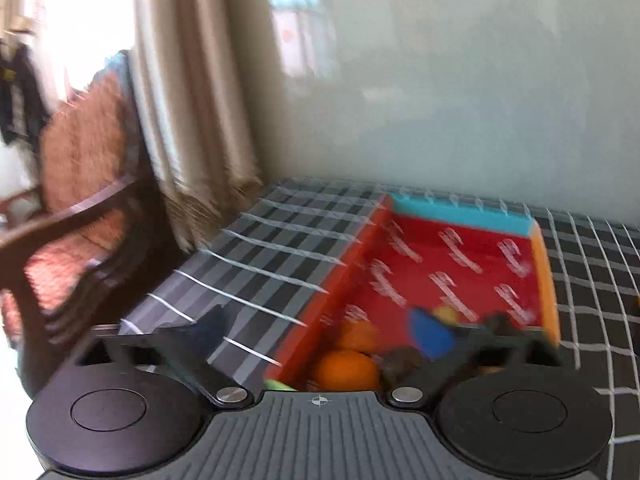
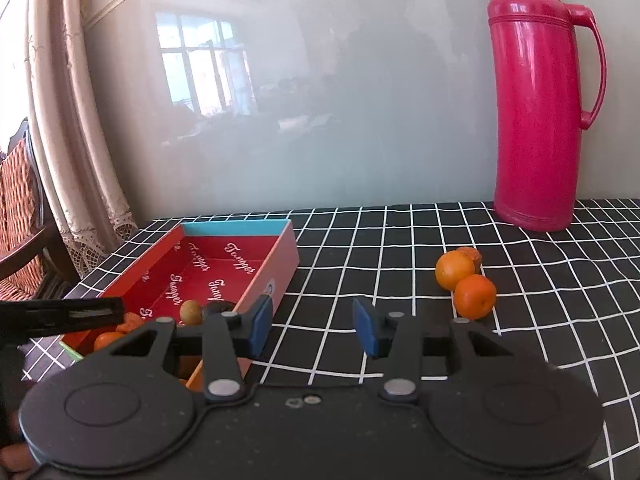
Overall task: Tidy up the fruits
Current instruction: 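Grasp a mandarin with the right gripper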
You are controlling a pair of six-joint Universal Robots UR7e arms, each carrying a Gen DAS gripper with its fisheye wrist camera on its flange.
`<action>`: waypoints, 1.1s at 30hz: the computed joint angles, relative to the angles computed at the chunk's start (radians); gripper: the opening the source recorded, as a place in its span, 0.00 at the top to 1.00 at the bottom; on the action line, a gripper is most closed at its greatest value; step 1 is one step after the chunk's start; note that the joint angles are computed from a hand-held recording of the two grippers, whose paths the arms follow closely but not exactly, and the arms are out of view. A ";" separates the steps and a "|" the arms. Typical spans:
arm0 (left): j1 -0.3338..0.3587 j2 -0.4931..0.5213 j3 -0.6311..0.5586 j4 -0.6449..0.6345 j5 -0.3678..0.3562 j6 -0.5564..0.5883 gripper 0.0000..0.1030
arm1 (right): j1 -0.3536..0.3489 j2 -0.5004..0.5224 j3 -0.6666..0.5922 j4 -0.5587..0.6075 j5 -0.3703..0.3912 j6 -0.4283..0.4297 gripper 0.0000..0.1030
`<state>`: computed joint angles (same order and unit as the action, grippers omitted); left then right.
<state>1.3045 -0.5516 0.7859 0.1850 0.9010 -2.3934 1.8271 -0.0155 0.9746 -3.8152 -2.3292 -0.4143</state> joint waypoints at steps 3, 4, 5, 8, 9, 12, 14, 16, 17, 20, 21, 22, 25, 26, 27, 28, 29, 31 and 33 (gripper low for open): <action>0.004 -0.039 0.046 -0.050 0.000 0.018 0.01 | -0.005 0.006 -0.016 0.002 -0.014 0.000 0.58; 0.006 -0.044 0.050 -0.059 -0.011 0.016 0.01 | -0.006 0.006 -0.018 0.001 -0.019 0.001 0.58; 0.009 -0.052 0.060 -0.082 -0.023 0.020 0.01 | -0.008 0.007 -0.023 0.001 -0.026 0.001 0.58; 0.021 -0.082 0.115 -0.202 -0.065 0.065 0.01 | -0.015 0.010 -0.039 -0.007 -0.052 0.000 0.57; 0.026 -0.088 0.125 -0.225 -0.075 0.076 0.01 | -0.019 0.009 -0.043 -0.007 -0.065 0.003 0.57; 0.041 -0.087 0.121 -0.250 -0.107 0.084 0.01 | -0.027 0.013 -0.066 -0.016 -0.114 -0.009 0.57; 0.048 -0.085 0.116 -0.247 -0.118 0.079 0.01 | -0.031 0.025 -0.103 -0.021 -0.155 -0.038 0.57; 0.052 -0.079 0.111 -0.246 -0.127 0.079 0.01 | -0.035 0.041 -0.146 -0.026 -0.190 -0.072 0.57; 0.053 -0.075 0.109 -0.250 -0.129 0.081 0.01 | -0.038 0.047 -0.165 -0.025 -0.206 -0.084 0.57; 0.051 -0.064 0.105 -0.252 -0.129 0.085 0.01 | -0.045 0.068 -0.217 -0.032 -0.241 -0.121 0.57; 0.050 -0.061 0.102 -0.255 -0.127 0.090 0.01 | -0.049 0.067 -0.219 -0.030 -0.248 -0.120 0.57; 0.048 -0.062 0.109 -0.260 -0.123 0.092 0.01 | -0.051 0.066 -0.219 -0.027 -0.255 -0.119 0.57; 0.042 -0.055 0.105 -0.246 -0.105 0.084 0.01 | -0.057 0.075 -0.244 -0.013 -0.276 -0.131 0.57; 0.041 -0.053 0.104 -0.243 -0.102 0.084 0.01 | -0.060 0.074 -0.247 -0.010 -0.281 -0.134 0.56; 0.040 -0.052 0.105 -0.244 -0.096 0.085 0.01 | -0.064 0.073 -0.248 -0.005 -0.284 -0.135 0.56; 0.040 -0.051 0.104 -0.245 -0.090 0.087 0.01 | -0.066 0.075 -0.256 0.003 -0.289 -0.134 0.56; 0.039 -0.050 0.104 -0.245 -0.087 0.088 0.01 | -0.070 0.075 -0.260 0.013 -0.292 -0.130 0.56; 0.037 -0.045 0.094 -0.232 -0.085 0.080 0.01 | -0.078 0.066 -0.251 0.049 -0.292 -0.099 0.56; 0.036 -0.042 0.086 -0.221 -0.086 0.072 0.01 | -0.085 0.063 -0.251 0.075 -0.293 -0.076 0.57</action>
<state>1.3409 -0.5936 0.8720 -0.0355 0.8154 -2.3217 1.7416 0.0478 0.7238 -3.7403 -2.6219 -0.4907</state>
